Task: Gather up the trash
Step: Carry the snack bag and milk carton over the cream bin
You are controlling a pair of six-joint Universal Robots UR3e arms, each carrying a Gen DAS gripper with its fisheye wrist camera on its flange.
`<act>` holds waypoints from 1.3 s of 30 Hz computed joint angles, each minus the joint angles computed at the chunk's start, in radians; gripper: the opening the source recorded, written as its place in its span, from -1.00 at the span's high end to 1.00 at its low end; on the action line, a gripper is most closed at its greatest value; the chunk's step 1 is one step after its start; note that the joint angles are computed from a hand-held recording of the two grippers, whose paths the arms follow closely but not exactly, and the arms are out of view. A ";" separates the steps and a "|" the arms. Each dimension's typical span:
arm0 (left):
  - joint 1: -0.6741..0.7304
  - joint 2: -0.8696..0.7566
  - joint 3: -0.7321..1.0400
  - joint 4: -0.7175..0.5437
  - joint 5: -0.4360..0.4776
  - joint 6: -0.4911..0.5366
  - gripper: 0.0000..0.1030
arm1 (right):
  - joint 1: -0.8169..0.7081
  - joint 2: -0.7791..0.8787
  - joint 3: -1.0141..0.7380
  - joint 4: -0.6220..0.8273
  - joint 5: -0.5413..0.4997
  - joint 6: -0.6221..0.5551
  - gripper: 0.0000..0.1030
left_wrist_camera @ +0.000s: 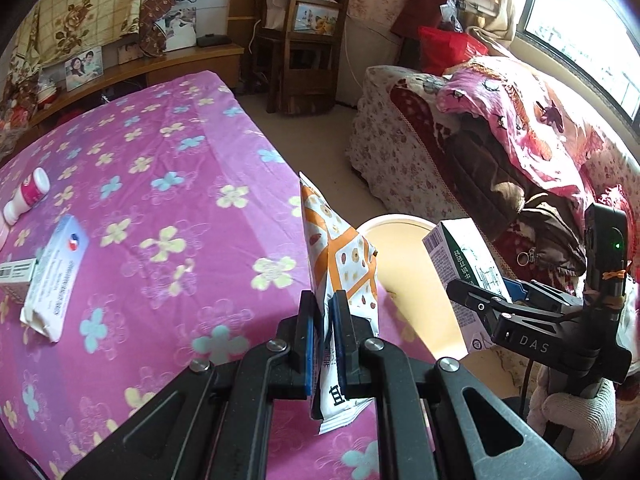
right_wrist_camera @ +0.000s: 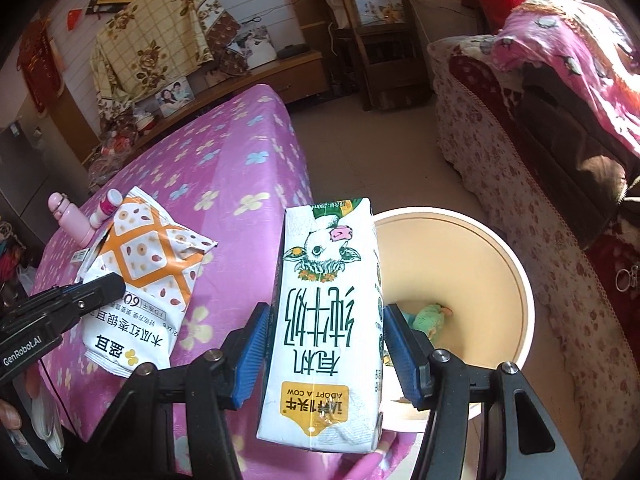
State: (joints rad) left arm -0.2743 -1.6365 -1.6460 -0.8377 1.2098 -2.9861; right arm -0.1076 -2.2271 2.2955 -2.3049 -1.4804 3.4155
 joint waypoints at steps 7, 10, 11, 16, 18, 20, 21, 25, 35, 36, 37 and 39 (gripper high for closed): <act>-0.065 -0.091 0.077 0.008 0.011 -0.046 0.82 | -0.167 -0.123 0.071 0.099 0.080 -0.094 -0.16; -0.084 -0.125 0.101 0.017 -0.001 -0.070 0.82 | -0.254 -0.184 0.103 0.155 0.121 -0.148 -0.16; -0.092 -0.137 0.109 0.024 -0.001 -0.079 0.82 | -0.288 -0.212 0.116 0.182 0.137 -0.171 -0.16; -0.134 -0.198 0.155 0.039 0.010 -0.108 0.82 | -0.402 -0.289 0.162 0.258 0.188 -0.246 -0.16; -0.148 -0.222 0.173 0.044 0.012 -0.117 0.82 | -0.444 -0.313 0.179 0.283 0.207 -0.273 -0.16; -0.158 -0.238 0.187 0.044 0.018 -0.121 0.82 | -0.469 -0.321 0.190 0.293 0.217 -0.291 -0.16; -0.163 -0.247 0.196 0.043 0.020 -0.123 0.82 | -0.476 -0.323 0.193 0.295 0.218 -0.296 -0.16; -0.181 -0.280 0.226 0.042 0.026 -0.134 0.82 | -0.513 -0.334 0.207 0.307 0.226 -0.316 -0.16; -0.208 -0.333 0.264 0.056 0.032 -0.152 0.82 | -0.587 -0.367 0.231 0.349 0.243 -0.344 -0.17; -0.210 -0.335 0.265 0.057 0.032 -0.153 0.82 | -0.590 -0.366 0.231 0.349 0.244 -0.345 -0.17; -0.212 -0.337 0.265 0.058 0.032 -0.153 0.82 | -0.592 -0.365 0.232 0.348 0.244 -0.347 -0.17; -0.215 -0.341 0.265 0.061 0.034 -0.152 0.82 | -0.588 -0.355 0.237 0.332 0.238 -0.342 -0.17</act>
State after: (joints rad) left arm -0.4890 -1.9779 -1.3815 -0.7766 1.2436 -3.1379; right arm -0.6956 -2.5821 2.5323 -1.9729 -1.2421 3.0731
